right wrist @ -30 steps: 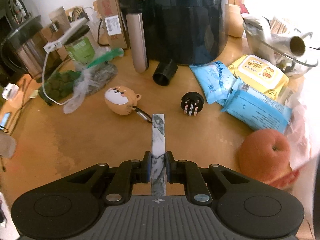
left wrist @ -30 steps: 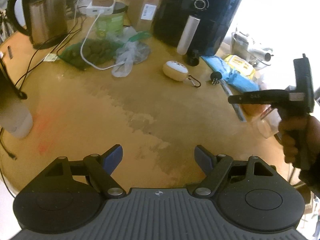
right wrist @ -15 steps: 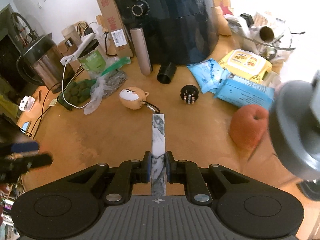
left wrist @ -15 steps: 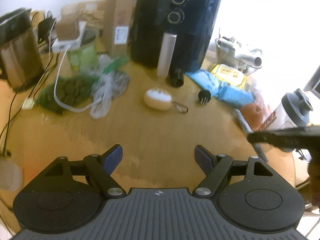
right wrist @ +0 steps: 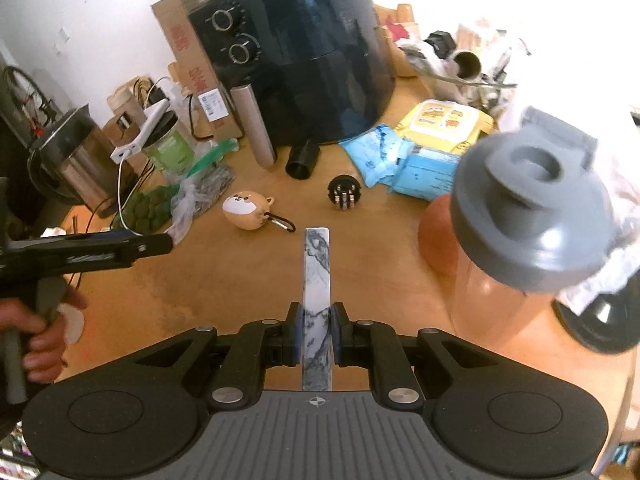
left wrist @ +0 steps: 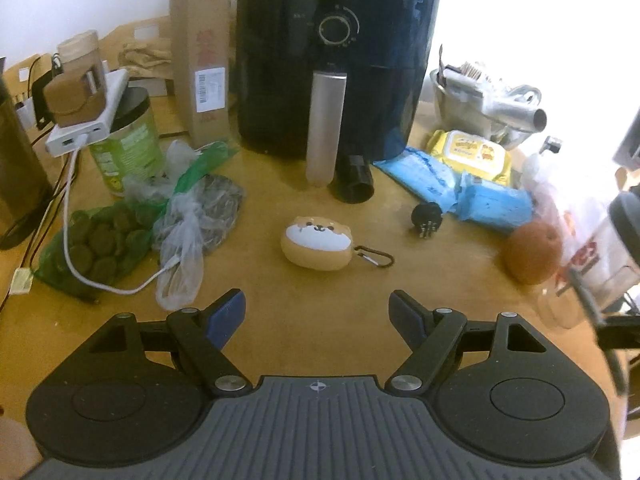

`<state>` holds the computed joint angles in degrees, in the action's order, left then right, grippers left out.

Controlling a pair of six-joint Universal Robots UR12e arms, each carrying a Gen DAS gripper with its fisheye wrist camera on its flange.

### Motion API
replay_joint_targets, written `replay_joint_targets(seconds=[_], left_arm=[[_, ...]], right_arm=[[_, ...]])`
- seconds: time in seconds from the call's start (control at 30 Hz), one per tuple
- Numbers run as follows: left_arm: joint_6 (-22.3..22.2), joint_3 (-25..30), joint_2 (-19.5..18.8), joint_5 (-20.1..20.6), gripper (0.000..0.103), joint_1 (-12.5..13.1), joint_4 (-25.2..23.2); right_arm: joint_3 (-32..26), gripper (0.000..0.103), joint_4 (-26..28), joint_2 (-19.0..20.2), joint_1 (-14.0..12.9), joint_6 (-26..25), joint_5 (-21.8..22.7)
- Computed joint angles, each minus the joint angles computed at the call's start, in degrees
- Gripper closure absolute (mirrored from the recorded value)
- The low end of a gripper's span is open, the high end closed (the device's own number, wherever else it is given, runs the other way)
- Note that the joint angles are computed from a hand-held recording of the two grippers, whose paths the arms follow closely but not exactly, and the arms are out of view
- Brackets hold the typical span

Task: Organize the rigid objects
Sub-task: 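Lift the marble-patterned strip off the table with the right tool, then carry the marble-patterned strip with the right tool over the cardboard box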

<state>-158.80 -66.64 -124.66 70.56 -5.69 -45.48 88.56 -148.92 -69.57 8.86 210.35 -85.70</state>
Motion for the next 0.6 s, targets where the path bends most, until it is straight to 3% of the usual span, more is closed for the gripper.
replay_joint_targets(seconds=[0.33,0.6], left_arm=[[1.76,5.69,-5.36,-0.09,0.024,-0.84,-0.39],[3.10,11.16,-9.39,1.23,0.024,-1.84,-4.50]], right_arm=[[2.96,0.086,0.71,-2.39,0.41,4.48,-1.53],[4.64,0.086,2.12,-4.02,0.58,7.06,-4.01]])
